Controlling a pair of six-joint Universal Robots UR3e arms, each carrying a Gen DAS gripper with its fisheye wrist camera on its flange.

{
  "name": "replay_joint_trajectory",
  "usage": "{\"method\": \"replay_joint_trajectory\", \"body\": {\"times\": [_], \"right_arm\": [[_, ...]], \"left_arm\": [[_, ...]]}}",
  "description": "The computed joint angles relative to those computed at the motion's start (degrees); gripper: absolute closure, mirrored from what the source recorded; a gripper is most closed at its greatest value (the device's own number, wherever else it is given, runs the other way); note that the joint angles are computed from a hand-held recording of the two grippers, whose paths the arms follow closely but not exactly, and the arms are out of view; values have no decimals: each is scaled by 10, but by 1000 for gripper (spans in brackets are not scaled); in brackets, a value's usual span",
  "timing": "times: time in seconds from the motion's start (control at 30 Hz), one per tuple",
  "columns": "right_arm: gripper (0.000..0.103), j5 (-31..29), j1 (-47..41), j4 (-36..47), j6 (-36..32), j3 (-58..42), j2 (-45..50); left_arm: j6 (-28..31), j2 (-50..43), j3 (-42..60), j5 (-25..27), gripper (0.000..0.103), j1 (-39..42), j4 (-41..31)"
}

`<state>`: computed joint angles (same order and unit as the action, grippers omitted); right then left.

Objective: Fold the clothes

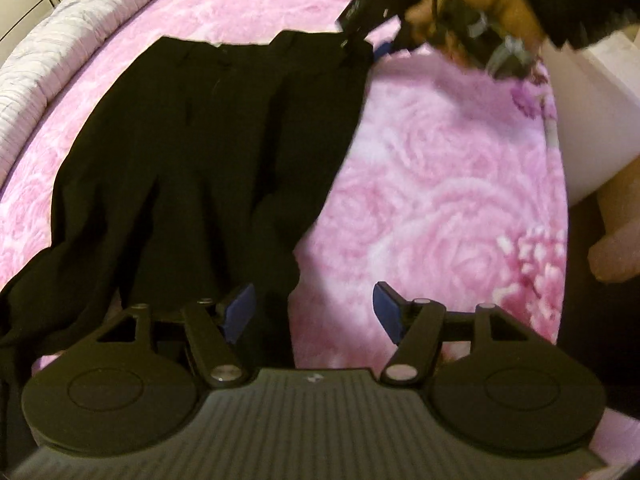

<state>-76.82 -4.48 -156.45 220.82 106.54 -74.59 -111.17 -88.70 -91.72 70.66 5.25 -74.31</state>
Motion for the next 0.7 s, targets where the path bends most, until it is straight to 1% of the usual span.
{"method": "replay_joint_trajectory", "body": {"times": [0.03, 0.1, 0.13, 0.23, 0.33, 0.4, 0.5, 0.6, 0.63, 0.7], "right_arm": [[88, 13, -11, 8, 11, 1, -7], [93, 13, -19, 72, -8, -28, -24], [95, 4, -21, 110, -24, -42, -40], [98, -12, -42, 196, -86, -68, -97], [98, -25, -61, 300, -145, -110, -134], [98, -52, -52, 336, -179, -119, -137], [96, -89, -32, 337, -193, -97, -135], [86, -114, -18, 329, -191, -94, -124], [80, -123, -13, 326, -190, -93, -120], [74, -143, -2, 342, -204, -118, -113]], "left_arm": [[-2, -1, -3, 9, 41, -2, 6], [3, -1, -9, 20, 41, -3, 14], [8, -1, -9, 23, 41, -2, 14], [15, 3, -4, 21, 40, 2, -1], [17, 13, -9, 15, 40, 8, -17], [17, 18, -20, 20, 40, 7, -23], [23, 31, -38, 27, 40, 11, -38], [32, 50, -46, 28, 40, 29, -53], [30, 54, -44, 27, 40, 38, -56], [16, 52, -30, 24, 39, 64, -58]]}}
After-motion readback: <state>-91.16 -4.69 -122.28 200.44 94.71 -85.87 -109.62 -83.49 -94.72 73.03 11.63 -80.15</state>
